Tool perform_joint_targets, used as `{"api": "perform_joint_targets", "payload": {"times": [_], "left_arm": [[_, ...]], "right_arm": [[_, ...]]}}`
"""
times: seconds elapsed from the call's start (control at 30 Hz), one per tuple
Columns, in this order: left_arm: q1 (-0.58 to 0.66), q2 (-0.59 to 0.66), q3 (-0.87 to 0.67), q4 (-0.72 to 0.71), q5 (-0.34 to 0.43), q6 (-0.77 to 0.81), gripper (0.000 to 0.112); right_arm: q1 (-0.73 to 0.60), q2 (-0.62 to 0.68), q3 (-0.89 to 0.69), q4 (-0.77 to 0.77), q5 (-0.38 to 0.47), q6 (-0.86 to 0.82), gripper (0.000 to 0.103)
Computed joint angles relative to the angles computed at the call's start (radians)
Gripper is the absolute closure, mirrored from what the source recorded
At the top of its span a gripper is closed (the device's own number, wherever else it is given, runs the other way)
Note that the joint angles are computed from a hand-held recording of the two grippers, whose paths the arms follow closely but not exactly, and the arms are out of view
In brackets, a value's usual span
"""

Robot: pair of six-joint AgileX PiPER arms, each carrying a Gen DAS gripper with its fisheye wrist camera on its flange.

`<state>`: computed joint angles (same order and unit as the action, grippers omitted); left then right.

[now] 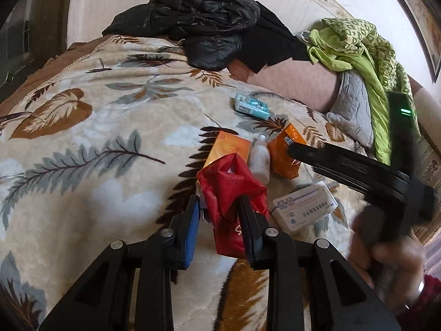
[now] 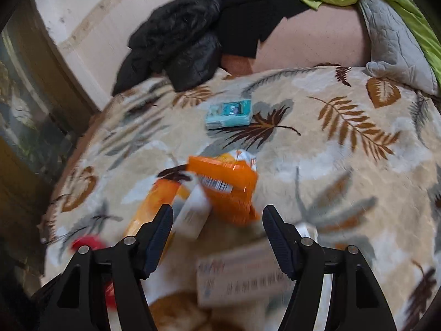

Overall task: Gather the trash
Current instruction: 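Lift the red wrapper and orange snack bag off the bed with both tools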

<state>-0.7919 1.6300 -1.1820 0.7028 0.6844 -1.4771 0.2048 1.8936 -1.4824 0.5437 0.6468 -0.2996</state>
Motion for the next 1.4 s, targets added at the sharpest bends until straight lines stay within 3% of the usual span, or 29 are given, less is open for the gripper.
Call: {"api": "perform_joint_targets", "payload": {"times": [0.07,0.13,0.23,0.47,0.6,0.77,1.1,1.4], "left_arm": [[0.003,0.0,-0.002,-0.004,0.0,0.014,0.085],[0.002,0.0,-0.004,0.0,0.003,0.014,0.085],[-0.004,0.003,-0.013,0.008,0.008,0.018,0.085],[-0.053,0.022,-0.051,0.047,0.047,0.003,0.085],[-0.094,0.039,-0.074,0.077,0.086,-0.002,0.085],[-0.153,0.07,-0.112,0.108,0.15,0.014,0.085],[-0.232,0.14,-0.188,0.176,0.261,0.038,0.085],[-0.24,0.149,-0.196,0.19,0.275,0.046,0.085]], "right_arm": [[0.006,0.052,-0.046,-0.029,-0.002,0.03,0.032],[-0.001,0.075,-0.061,-0.004,0.004,0.003,0.055],[-0.014,0.02,0.023,0.056,-0.051,-0.065,0.056],[-0.039,-0.286,0.344,0.13,-0.172,-0.182,0.057],[-0.084,-0.46,0.512,0.197,-0.156,-0.255,0.056],[-0.165,-0.603,0.616,0.267,-0.106,-0.316,0.056],[-0.182,-0.593,0.619,0.328,-0.12,-0.39,0.056],[-0.181,-0.591,0.618,0.345,-0.126,-0.41,0.056]]}}
